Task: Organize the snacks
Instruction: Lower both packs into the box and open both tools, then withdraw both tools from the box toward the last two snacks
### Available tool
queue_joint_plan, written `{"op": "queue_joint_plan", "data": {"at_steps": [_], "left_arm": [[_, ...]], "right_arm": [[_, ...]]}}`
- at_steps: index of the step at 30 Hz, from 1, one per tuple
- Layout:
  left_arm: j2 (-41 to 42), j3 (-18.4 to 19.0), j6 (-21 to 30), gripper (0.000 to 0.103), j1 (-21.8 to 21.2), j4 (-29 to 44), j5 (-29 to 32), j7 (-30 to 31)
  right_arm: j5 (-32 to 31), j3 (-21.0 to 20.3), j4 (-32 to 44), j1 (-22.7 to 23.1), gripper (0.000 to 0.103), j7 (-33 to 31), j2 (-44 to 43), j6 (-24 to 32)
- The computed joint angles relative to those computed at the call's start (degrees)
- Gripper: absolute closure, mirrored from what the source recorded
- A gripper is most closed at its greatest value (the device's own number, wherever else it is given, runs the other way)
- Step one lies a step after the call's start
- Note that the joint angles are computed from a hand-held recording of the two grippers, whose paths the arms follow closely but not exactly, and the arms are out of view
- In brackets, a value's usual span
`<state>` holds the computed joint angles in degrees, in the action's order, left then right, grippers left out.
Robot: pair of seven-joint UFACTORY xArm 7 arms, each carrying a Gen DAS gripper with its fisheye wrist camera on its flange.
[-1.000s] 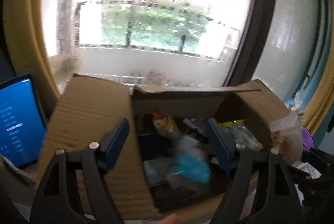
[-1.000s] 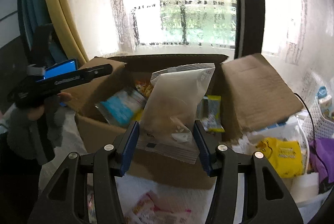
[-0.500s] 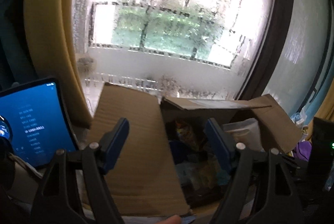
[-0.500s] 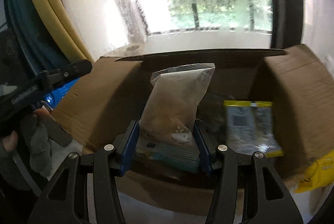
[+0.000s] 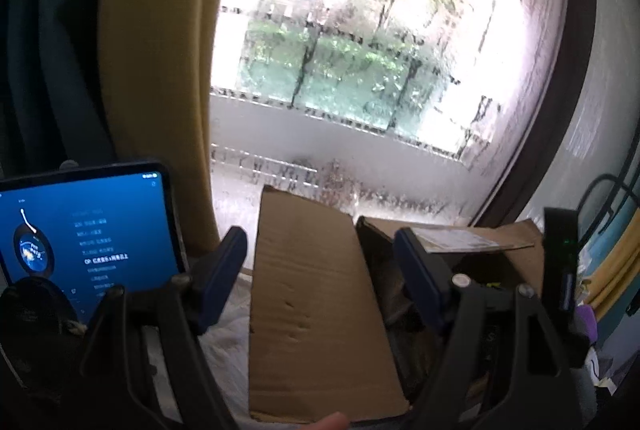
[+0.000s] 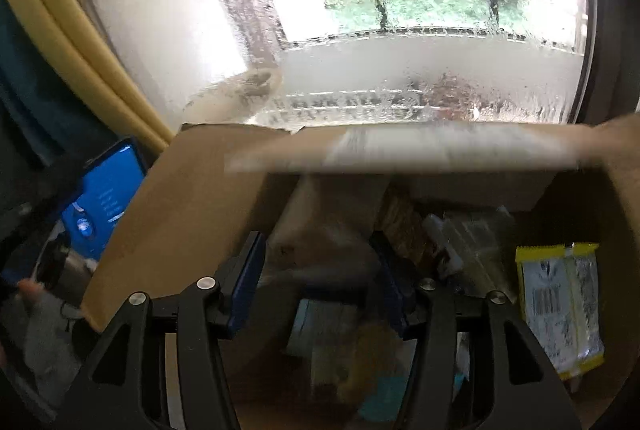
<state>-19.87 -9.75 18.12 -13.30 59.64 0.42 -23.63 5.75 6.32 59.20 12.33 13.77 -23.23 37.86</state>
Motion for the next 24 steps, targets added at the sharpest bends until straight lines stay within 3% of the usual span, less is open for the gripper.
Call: {"op": "queue_joint_plan", "data": {"at_steps": [1, 13, 24], "left_arm": [[-0.21, -0.04, -0.06, 0.026, 0.07, -0.06, 0.21, 0.07], [-1.95, -4.81, -0.78, 0.026, 0.89, 0.00, 5.21, -3.81], [-2.15, -9.18, -0.27, 0.026, -2.71, 1.44, 8.66, -5.57]], "right_arm": [[-0.80, 0.41, -0.03, -0.38, 0.029, 0.45, -0.21, -0.37], [-3.59, 0.65, -6.16, -1.82, 0.029, 1.12, -12.07, 3.38], [-5.62, 0.10, -11.71, -3.71, 0.029, -0.11, -27.89, 11.39]]}}
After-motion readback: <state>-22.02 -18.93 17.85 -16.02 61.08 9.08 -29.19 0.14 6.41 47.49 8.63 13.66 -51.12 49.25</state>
